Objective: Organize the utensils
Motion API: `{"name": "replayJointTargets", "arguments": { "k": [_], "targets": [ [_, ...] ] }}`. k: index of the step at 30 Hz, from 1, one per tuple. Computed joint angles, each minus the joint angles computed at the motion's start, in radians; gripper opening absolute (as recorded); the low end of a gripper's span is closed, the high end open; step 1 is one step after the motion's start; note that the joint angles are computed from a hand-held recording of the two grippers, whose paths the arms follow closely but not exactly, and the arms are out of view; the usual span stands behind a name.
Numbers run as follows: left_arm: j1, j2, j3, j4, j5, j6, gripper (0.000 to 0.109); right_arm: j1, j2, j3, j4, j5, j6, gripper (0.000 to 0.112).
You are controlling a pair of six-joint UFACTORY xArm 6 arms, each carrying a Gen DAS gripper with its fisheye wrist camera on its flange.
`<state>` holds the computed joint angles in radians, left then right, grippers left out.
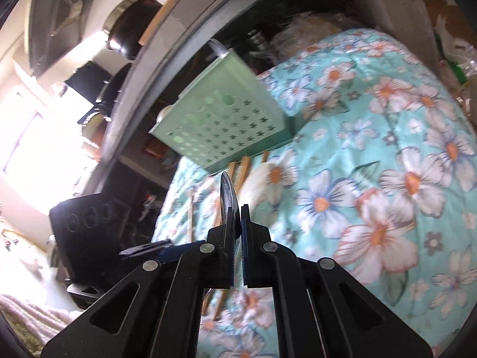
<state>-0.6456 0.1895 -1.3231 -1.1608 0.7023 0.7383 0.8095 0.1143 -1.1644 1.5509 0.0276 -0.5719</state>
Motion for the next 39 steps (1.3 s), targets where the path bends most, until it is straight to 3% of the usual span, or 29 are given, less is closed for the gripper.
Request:
{"name": "replayJointTargets", "arguments": {
  "k": [4, 9, 18, 22, 26, 34, 36, 39],
  "targets": [
    [0.026, -0.011, 0.022, -0.082, 0.055, 0.015, 0.038, 0.004, 0.012, -0.03, 0.149, 0.066, -0.154, 0.004],
    [0.069, -0.012, 0.04, -0.159, 0.121, 0.033, 0.023, -0.025, 0.004, -0.03, 0.364, 0.156, -0.325, 0.004],
    [0.099, -0.011, 0.046, -0.195, 0.167, 0.034, 0.017, -0.058, 0.002, -0.016, 0.514, 0.29, -0.435, 0.004],
    [0.096, -0.019, 0.054, -0.191, 0.15, 0.03, 0.007, -0.068, 0.004, -0.008, 0.539, 0.326, -0.443, 0.004],
    [0.101, -0.025, 0.064, -0.203, 0.15, 0.037, 0.004, -0.078, 0.004, 0.0, 0.541, 0.357, -0.437, 0.006],
    [0.069, -0.066, 0.098, -0.091, 0.029, -0.014, 0.001, -0.096, 0.014, 0.0, 0.448, 0.349, -0.338, 0.013],
    [0.062, -0.064, 0.1, -0.052, -0.002, -0.049, 0.001, -0.106, 0.013, 0.0, 0.448, 0.33, -0.328, 0.025],
    [0.051, -0.066, 0.109, 0.004, -0.058, -0.095, 0.001, -0.109, 0.037, -0.026, 0.342, 0.246, -0.216, 0.038]
  ]
}}
